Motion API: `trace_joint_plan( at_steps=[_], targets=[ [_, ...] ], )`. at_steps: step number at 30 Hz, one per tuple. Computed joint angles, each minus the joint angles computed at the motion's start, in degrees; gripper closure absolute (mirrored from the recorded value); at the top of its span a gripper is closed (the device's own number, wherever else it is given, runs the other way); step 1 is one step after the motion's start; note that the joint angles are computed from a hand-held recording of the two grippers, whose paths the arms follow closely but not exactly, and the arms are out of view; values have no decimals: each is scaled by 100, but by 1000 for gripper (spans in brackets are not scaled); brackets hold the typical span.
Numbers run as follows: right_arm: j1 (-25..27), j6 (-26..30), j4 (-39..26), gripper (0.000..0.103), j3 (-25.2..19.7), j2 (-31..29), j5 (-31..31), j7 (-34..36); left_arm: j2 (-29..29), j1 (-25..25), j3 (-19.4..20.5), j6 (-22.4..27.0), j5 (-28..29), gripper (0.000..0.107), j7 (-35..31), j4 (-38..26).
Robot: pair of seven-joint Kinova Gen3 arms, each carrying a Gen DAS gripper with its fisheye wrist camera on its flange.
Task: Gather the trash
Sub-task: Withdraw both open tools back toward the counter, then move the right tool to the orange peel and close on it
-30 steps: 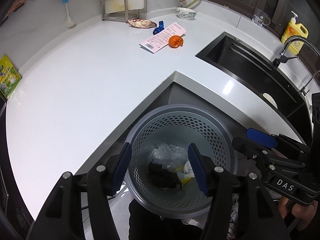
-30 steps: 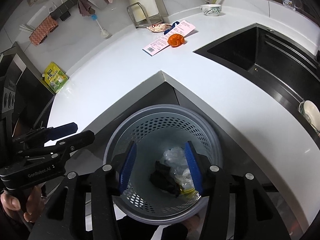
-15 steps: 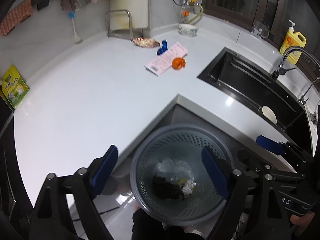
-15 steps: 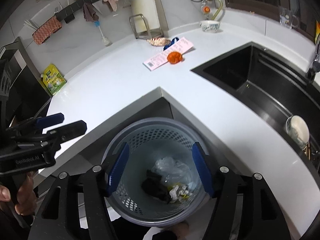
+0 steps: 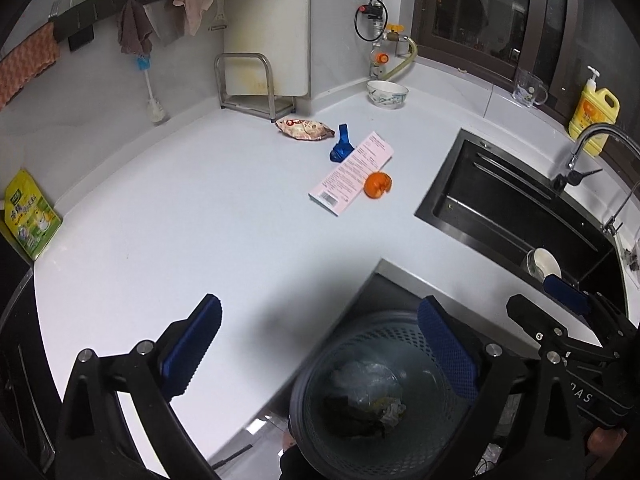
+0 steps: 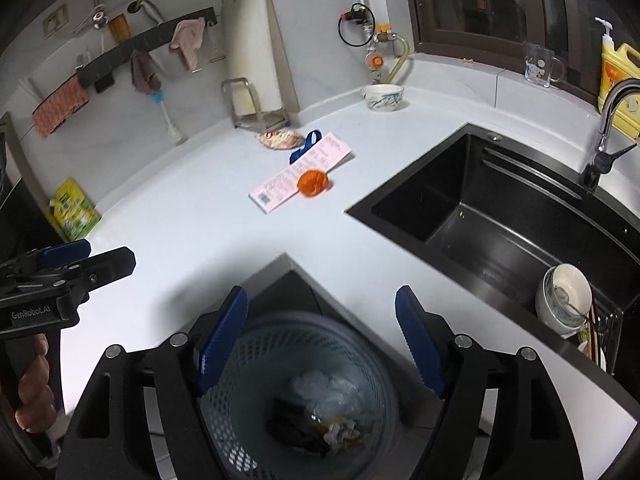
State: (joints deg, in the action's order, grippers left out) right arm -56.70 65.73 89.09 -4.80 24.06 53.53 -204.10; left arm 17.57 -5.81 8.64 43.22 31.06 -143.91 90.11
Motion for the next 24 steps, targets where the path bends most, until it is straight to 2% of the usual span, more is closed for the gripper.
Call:
trace_joint_plan(
  at_steps=[5,12,17,24],
  targets=[
    [237,4,-355,26,105,178,-115,366,264,100,32,-81,-130,11,110,-436],
    [499,-119,-775,24,391,493,-323,734,919,270,107,150,-491,11,490,-1402],
    [712,-441,-897,24,608,664,-381,764,1356,439,185,52,-807,11,611,-1926],
    [1139,-820,-1280,24,788,978,-814,1419,2030,583,280,318,-1093,11,751,-2824]
  ],
)
